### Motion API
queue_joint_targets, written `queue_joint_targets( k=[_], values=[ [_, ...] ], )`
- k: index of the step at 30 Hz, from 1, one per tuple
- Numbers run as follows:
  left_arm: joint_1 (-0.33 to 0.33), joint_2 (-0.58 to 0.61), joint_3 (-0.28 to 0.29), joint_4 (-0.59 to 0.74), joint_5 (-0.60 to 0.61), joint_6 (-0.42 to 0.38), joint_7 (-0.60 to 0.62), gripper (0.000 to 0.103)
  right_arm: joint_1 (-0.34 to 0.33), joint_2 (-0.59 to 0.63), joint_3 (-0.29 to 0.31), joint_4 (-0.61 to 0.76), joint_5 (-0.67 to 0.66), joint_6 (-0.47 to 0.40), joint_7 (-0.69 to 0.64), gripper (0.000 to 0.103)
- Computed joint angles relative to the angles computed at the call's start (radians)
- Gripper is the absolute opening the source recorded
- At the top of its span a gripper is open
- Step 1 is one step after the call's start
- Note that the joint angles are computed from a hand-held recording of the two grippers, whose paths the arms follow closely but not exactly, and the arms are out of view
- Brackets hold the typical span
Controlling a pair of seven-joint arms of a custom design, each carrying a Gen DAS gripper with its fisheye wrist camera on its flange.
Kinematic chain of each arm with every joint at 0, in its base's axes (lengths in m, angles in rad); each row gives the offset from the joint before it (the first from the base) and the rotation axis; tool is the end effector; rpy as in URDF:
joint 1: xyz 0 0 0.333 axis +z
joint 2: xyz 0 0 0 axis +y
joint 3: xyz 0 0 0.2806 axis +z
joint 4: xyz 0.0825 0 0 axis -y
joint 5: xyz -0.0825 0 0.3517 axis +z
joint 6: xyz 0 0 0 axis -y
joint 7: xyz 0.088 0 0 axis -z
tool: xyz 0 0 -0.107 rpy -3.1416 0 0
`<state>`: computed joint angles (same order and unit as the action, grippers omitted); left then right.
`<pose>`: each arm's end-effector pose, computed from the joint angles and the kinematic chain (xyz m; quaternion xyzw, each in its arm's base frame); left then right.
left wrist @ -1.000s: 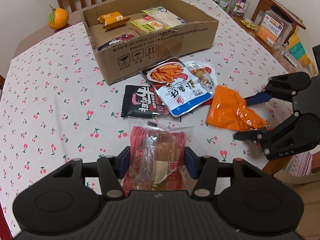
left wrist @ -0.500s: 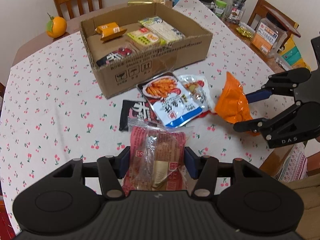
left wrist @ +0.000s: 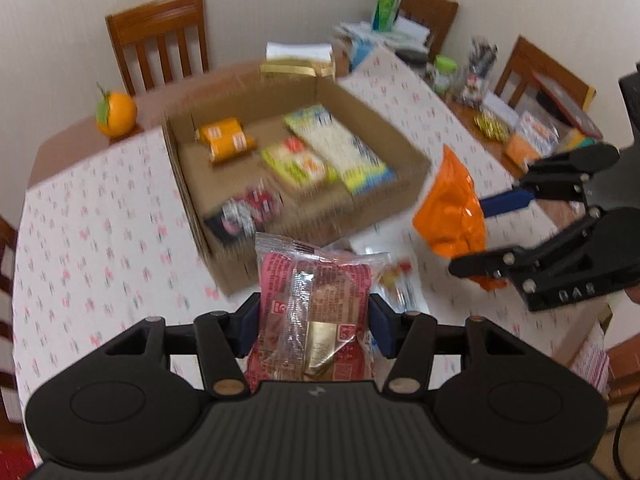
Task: Organize snacks
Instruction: 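Carry both packs over the box and open both tools to drop them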
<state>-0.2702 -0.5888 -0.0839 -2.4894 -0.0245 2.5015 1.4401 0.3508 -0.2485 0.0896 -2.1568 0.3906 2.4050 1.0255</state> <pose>0.3793 -0.1441 0.5369 -0.6015 0.7422 -0.2452 0.1649 0.4489 0.2177 0.5344 -0.8815 0.3762 -0.0790 0.2741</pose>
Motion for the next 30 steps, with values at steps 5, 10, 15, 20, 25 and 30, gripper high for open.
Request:
queue_joint_targets(
  k=[5, 10, 15, 20, 25, 30],
  values=[
    [0.045, 0.142, 0.006, 0.12, 0.021, 0.071, -0.002, 0.055, -0.005, 0.069, -0.005, 0.093, 0.003, 0.024, -0.021, 0.064],
    [0.1, 0.305, -0.009, 0.248, 0.052, 0.121, -0.018, 0.055, -0.013, 0.132, 0.002, 0.172, -0.033, 0.047, -0.011, 0.064],
    [0.155, 0.447, -0.035, 0.349, 0.095, 0.155, -0.104, 0.057, -0.018, 0.171, 0.001, 0.224, -0.038, 0.053, -0.001, 0.064],
    [0.206, 0.469, -0.07, 0.323, 0.273, 0.221, -0.339, 0.086, -0.025, 0.212, -0.001, 0.271, -0.048, 0.036, 0.01, 0.064],
    [0.195, 0.342, -0.069, 0.209, 0.293, 0.237, -0.347, 0.09, -0.032, 0.257, -0.003, 0.332, -0.049, 0.008, 0.027, 0.064],
    [0.158, 0.19, -0.073, 0.095, 0.298, 0.199, -0.344, 0.092, -0.034, 0.331, 0.0, 0.431, -0.065, -0.026, 0.035, 0.064]
  ],
)
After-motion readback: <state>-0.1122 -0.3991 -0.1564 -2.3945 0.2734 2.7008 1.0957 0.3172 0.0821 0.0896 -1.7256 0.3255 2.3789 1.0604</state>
